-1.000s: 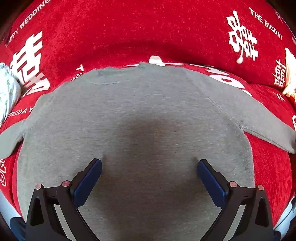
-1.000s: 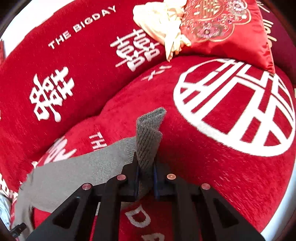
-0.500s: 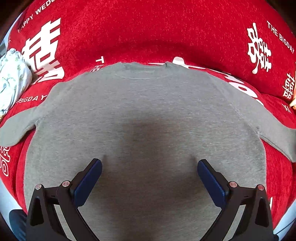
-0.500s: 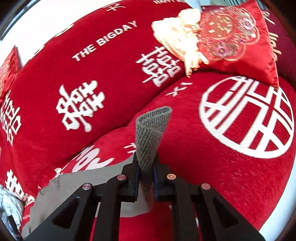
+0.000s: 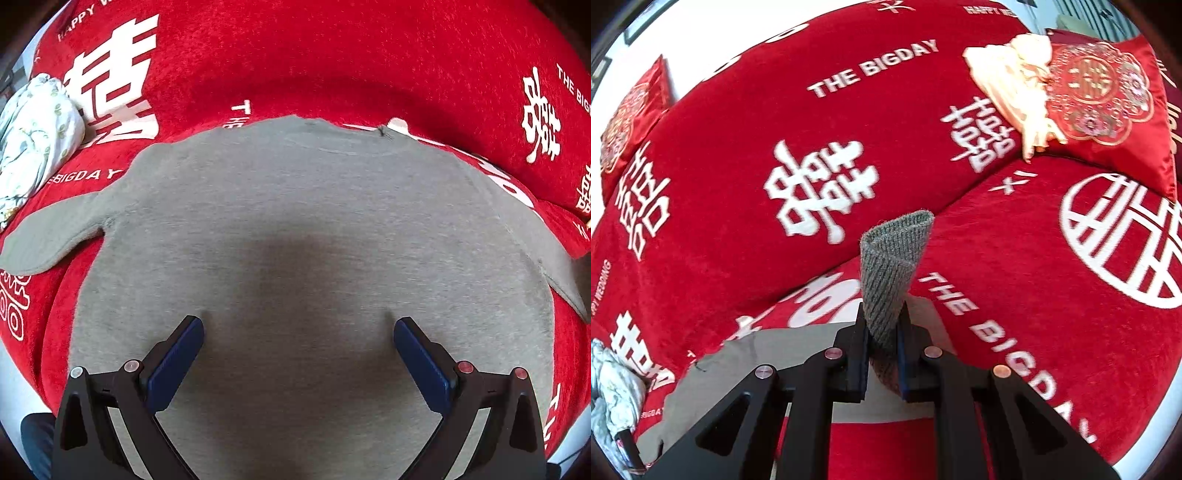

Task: Fold small clothes
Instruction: 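Lift the sleeve cuff with the right gripper and carry it across the sweater body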

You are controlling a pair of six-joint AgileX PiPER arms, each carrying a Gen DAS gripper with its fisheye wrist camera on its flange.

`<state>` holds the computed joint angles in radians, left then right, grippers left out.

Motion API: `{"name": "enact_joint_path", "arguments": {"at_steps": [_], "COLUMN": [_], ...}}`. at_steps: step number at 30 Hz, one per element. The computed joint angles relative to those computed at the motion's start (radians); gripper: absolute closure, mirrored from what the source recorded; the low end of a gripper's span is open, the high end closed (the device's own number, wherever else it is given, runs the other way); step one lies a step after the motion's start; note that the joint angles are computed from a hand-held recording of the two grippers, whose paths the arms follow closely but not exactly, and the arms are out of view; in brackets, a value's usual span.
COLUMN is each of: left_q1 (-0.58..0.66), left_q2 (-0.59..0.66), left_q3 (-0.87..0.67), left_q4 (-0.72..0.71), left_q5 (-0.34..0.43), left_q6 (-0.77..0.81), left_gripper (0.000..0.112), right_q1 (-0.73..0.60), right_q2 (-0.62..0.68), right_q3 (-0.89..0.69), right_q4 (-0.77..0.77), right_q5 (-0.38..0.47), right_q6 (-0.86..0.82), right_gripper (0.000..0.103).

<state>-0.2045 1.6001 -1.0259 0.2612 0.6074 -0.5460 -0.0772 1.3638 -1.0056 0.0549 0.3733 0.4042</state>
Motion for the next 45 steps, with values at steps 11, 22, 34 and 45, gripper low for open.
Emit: {"name": "enact_joint_path", "arguments": {"at_steps": [11,22,34,45], "left_q1": [0.170,0.293,0.476,0.594], "left_q2": [-0.043,-0.084,-0.081,-0.103], "left_q3": [0.060,0.125,0.143,0.147], "left_q4": [-0.147,-0.393,-0.648,-0.810], "left_q5": [-0.065,-0.131,-0.137,-0.095], "left_q6": [0.224,0.536,0.855,1.073], "left_gripper": [0.009,0.009,0.009,0.009], "right_q1": [0.305,0.519,0.687,0.795], "right_q2": [0.096,0.243,0.425,0.621], "right_q3": [-0.147,-0.304,-0.534,-0.796], "right_q4": [-0.437,-0.612,-0.654,-0.607], "right_q5": [0.072,0.170,0.267,0.351], "right_q6": [0.502,0.710,0.755,0.713], "right_gripper": [0.090,0.090,0.090,0.090]}}
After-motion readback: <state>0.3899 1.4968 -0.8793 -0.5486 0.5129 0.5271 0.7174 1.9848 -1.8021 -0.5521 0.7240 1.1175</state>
